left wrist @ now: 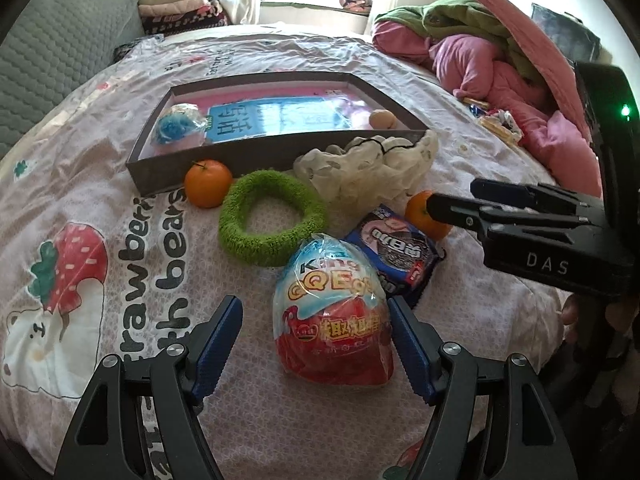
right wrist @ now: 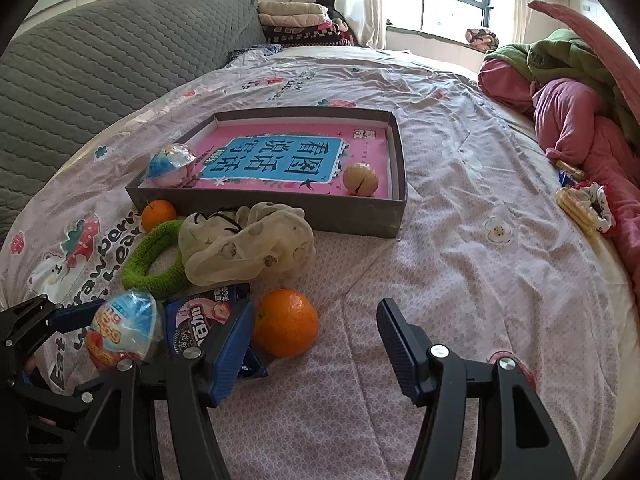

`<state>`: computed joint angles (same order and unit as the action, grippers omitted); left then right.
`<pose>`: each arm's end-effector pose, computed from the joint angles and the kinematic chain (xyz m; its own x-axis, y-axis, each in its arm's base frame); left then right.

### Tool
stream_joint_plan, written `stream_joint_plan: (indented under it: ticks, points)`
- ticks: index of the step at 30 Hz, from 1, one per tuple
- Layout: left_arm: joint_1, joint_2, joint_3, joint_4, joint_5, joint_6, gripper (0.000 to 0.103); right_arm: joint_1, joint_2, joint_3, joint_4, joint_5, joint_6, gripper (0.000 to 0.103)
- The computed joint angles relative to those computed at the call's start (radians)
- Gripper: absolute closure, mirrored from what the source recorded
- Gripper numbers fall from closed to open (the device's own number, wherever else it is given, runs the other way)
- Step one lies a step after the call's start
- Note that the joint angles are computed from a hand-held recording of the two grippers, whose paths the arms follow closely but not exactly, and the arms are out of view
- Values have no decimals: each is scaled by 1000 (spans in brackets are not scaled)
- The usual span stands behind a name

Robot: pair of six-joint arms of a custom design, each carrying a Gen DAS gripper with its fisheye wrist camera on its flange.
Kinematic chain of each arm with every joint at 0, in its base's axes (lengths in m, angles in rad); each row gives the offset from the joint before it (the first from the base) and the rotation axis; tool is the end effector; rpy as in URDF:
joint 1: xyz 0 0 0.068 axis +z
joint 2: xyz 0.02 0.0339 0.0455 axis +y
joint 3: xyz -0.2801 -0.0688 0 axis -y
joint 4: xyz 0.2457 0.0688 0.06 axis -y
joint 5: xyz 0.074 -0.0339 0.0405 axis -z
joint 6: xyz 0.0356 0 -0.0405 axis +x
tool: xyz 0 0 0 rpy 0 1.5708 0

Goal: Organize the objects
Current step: 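Lower the left tool onto the red-wrapped Kinder egg and close on it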

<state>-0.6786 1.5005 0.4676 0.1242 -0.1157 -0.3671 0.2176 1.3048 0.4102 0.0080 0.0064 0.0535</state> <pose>0.1933 -0.1506 0.1264 -0.7770 0.1686 -0.6065 0.3100 0.9410 -0.1357 0.2112 0.0465 0.1447 -0.7669 -0.1148 -0.6314 -0.1712 0.9848 0.0288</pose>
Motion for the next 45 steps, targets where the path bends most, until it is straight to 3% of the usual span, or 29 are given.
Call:
stream_joint_plan:
  ticks: [25, 34, 38, 40, 45]
  points:
    - [122, 58, -5, 68, 118, -16, 28, 10, 88, 16, 46, -23, 28, 40]
    - [160, 72, -5, 85, 148, -20, 28, 1, 94, 15, 50, -71, 20, 51]
    - [166, 79, 3, 80, 149, -25, 28, -4, 90, 11, 55, -96, 13, 61]
    - [171, 82, 9, 76, 149, -28, 28, 12, 83, 9, 55, -88, 6, 66]
    - [200, 88, 9, 94, 179, -34, 28, 51, 73, 7, 54, -36, -8, 67]
